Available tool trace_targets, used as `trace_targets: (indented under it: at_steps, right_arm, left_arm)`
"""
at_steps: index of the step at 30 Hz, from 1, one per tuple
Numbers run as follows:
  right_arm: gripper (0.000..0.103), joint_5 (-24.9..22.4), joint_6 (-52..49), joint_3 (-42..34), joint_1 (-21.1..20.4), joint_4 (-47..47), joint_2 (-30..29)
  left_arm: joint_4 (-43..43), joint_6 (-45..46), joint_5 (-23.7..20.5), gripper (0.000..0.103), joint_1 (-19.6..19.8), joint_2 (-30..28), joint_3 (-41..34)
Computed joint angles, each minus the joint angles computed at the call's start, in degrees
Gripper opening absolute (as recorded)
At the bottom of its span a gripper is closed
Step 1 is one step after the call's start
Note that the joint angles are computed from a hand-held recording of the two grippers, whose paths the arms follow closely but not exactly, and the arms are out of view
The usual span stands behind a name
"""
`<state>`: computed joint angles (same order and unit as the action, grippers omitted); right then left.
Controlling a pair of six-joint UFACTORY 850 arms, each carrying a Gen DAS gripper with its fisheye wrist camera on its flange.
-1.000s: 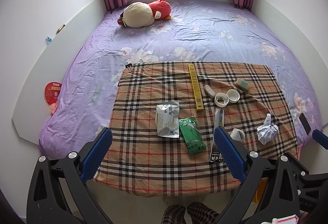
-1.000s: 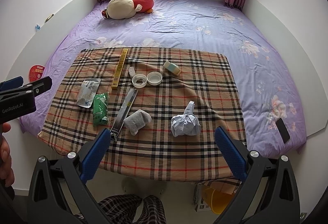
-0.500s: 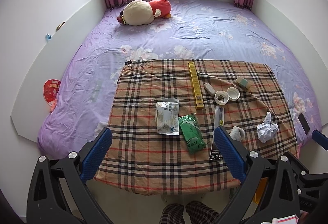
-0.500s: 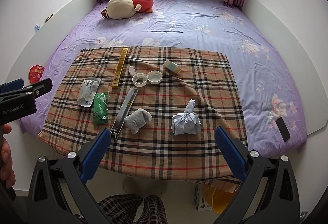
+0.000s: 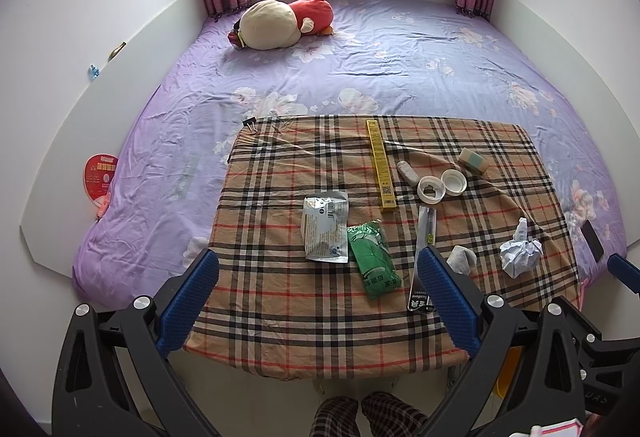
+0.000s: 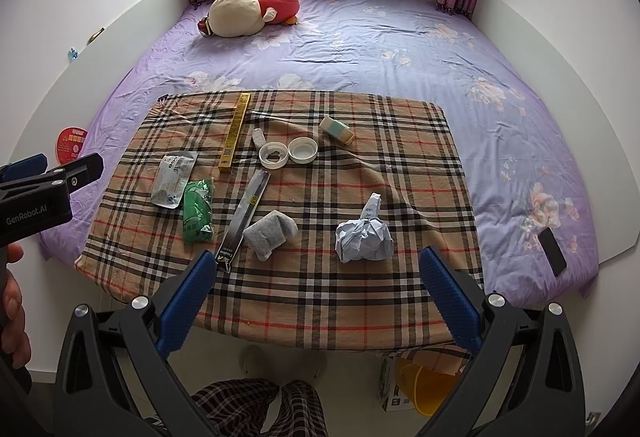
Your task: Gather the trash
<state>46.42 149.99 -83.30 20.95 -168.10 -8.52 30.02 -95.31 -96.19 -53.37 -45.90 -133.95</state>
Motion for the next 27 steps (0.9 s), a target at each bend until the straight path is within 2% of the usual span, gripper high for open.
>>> trace_targets:
  at_steps: [19,27]
  right_arm:
    - [0.101,0.1,0.4,0.2,0.0,-0.3,0.2]
    - [0.101,0.0,1.6,0.8,-0.1,-1.4,0.1]
  left_arm:
    - [-0.2,0.3,-0.1,0.099,-0.1,-0.7,-1.0]
    - [-1.7,-0.4,2.2,0.099,0.3,1.0,2.8]
